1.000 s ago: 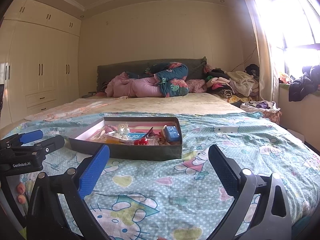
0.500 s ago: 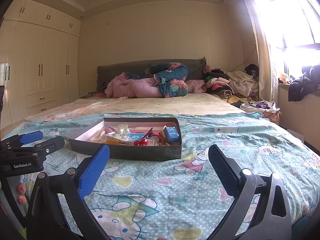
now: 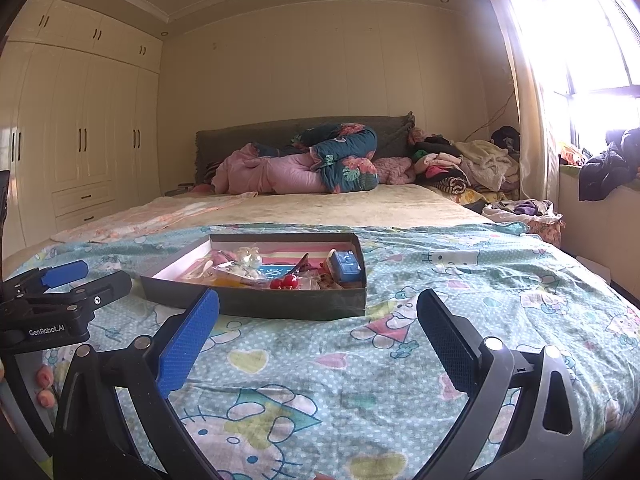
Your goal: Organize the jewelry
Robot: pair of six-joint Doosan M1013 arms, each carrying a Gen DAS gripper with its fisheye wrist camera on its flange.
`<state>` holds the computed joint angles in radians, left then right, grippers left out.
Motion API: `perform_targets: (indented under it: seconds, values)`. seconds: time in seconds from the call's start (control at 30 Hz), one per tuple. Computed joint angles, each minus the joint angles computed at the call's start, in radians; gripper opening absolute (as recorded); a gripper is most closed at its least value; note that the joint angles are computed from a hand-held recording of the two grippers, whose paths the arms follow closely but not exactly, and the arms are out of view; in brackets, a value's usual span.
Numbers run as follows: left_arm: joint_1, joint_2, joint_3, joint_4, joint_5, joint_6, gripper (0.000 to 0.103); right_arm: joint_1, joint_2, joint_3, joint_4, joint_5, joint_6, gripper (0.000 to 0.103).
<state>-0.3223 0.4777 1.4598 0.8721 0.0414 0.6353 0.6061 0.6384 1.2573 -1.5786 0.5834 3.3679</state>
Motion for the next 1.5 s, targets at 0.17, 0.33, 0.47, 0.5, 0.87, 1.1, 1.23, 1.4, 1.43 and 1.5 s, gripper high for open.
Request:
perform_targets:
  seconds: [0.17, 0.33, 0.47, 0.5, 0.87, 1.1, 1.23, 1.4, 1.43, 1.5]
  values:
    - [-0.001, 0.000, 0.001, 0.091, 0.001, -0.092, 0.092, 0.001, 0.000, -0.001, 0.001, 0.002, -0.001, 0.097]
    - [0.000, -0.001, 0.001, 0.066, 0.000, -0.065, 0.092, 0.000, 0.000, 0.000, 0.002, -0.002, -0.001, 0.097]
    - [0.000, -0.001, 0.001, 0.066, 0.001, -0.066, 0.092, 0.001, 0.001, -0.001, -0.001, 0.002, 0.002, 0.097]
    - [0.000, -0.001, 0.001, 0.088, 0.002, -0.088, 0.092, 0.001, 0.001, -0.002, 0.001, 0.000, -0.001, 0.097]
    - [0.000, -0.001, 0.001, 0.125, 0.003, -0.124, 0.092, 0.001, 0.000, 0.000, 0.002, 0.001, -0.003, 0.097]
    - [0.001, -0.001, 0.002, 0.103, 0.000, -0.101, 0.092, 0.001, 0.001, -0.002, 0.003, 0.000, -0.002, 0.097]
    - [0.000, -0.002, 0.002, 0.118, 0.002, -0.116, 0.092, 0.001, 0.001, -0.001, 0.001, 0.001, -0.001, 0.097]
    - [0.001, 0.000, 0.000, 0.178, 0.000, -0.175, 0.092, 0.001, -0.001, 0.000, -0.001, 0.001, -0.001, 0.097]
    - [0.001, -0.001, 0.000, 0.159, 0.001, -0.156, 0.092, 0.002, 0.000, -0.001, -0.002, 0.001, 0.000, 0.097]
    - [0.001, -0.001, 0.000, 0.159, 0.001, -0.156, 0.092, 0.001, 0.000, -0.002, -0.001, 0.000, -0.001, 0.097]
